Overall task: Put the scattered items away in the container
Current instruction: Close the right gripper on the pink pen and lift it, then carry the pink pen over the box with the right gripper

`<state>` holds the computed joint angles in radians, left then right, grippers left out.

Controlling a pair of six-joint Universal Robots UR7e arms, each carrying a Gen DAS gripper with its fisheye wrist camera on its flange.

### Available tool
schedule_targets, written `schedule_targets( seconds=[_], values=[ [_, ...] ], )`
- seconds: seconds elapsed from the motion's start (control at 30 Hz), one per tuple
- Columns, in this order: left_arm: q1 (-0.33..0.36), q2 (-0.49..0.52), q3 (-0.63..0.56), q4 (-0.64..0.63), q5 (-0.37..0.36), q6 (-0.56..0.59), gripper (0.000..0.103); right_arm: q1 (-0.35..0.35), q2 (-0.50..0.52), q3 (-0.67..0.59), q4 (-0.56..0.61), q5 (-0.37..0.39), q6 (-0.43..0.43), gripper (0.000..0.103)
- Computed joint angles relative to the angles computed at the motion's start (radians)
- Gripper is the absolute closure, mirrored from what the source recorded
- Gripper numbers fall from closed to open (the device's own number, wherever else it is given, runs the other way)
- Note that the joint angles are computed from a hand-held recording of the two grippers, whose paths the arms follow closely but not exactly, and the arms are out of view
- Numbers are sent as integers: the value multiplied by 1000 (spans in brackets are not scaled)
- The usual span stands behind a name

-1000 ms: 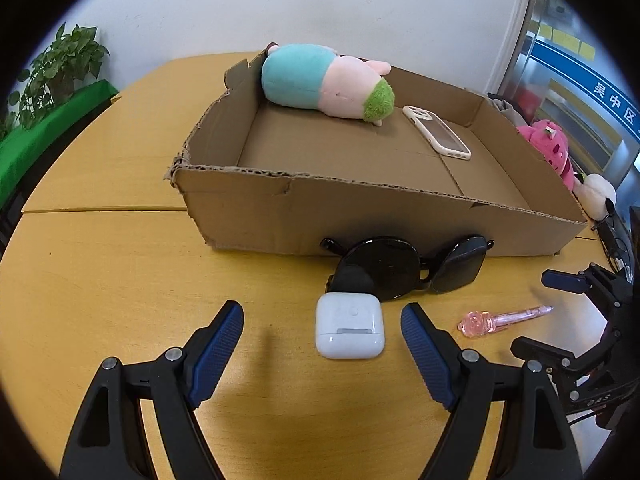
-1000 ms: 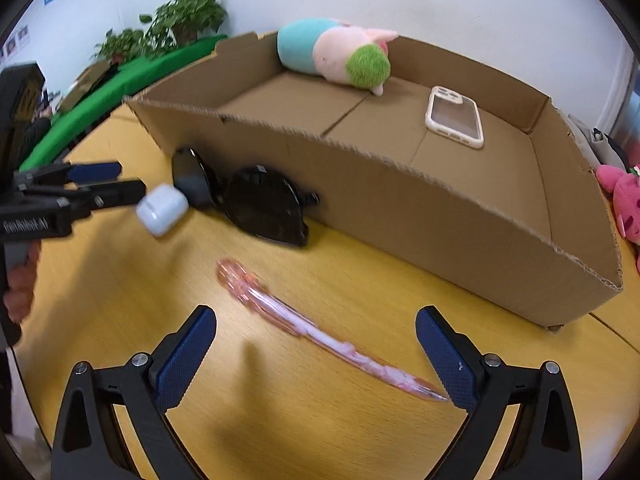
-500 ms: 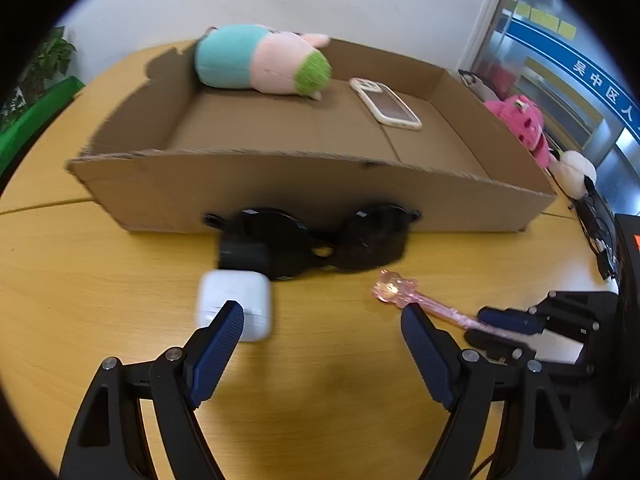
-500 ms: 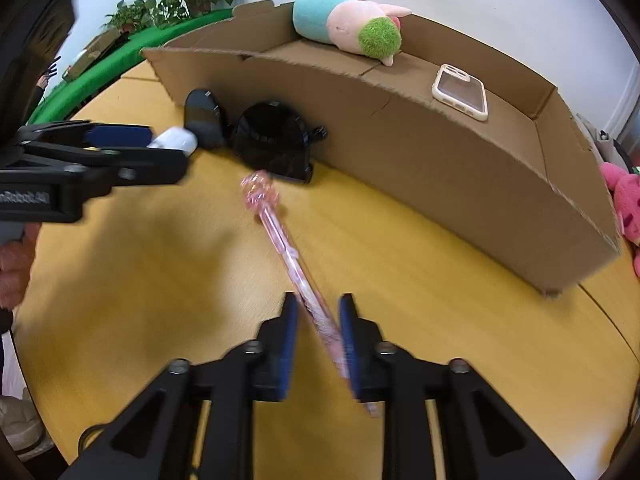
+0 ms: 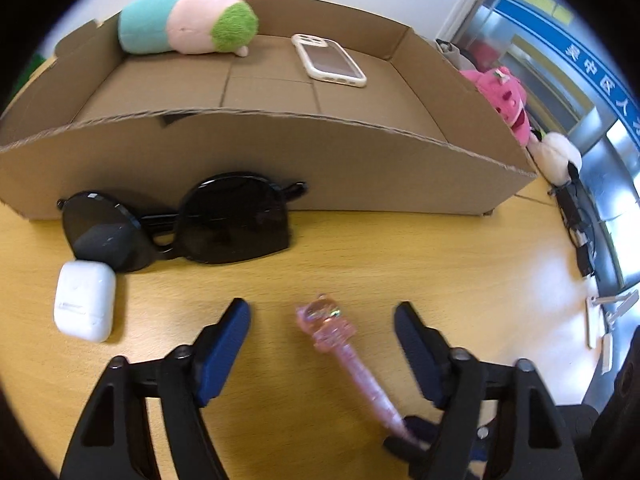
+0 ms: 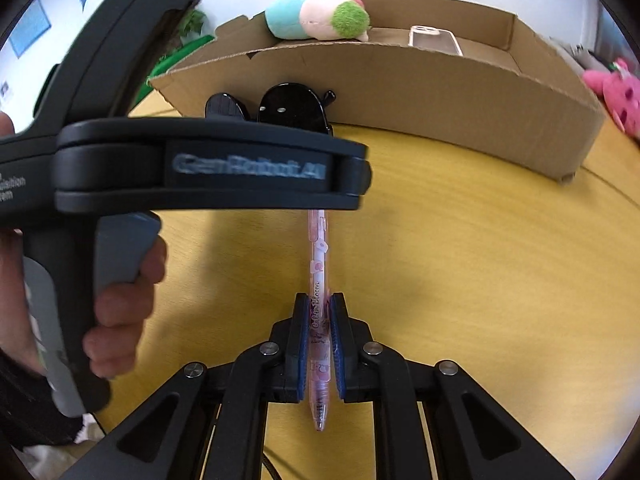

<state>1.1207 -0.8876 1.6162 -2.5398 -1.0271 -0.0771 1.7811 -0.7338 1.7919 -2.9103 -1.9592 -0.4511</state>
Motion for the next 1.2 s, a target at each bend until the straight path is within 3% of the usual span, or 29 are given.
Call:
schedule_targets(
  seconds=[0.13, 0.2, 0.73, 1.2],
  values=[
    [-11, 11, -1, -3, 32, -5, 69, 6, 3, 14, -15, 21, -7, 92],
    [-14, 13, -2, -4, 52, -15, 78, 12, 9, 12, -13, 23, -11, 90],
    [-35, -38, -3, -37, 30, -7, 84, 43, 25, -20, 8, 54, 13, 90],
    [-56, -78, -95, -102, 67, 86, 84, 108, 59, -141, 3, 119, -82, 90]
  ],
)
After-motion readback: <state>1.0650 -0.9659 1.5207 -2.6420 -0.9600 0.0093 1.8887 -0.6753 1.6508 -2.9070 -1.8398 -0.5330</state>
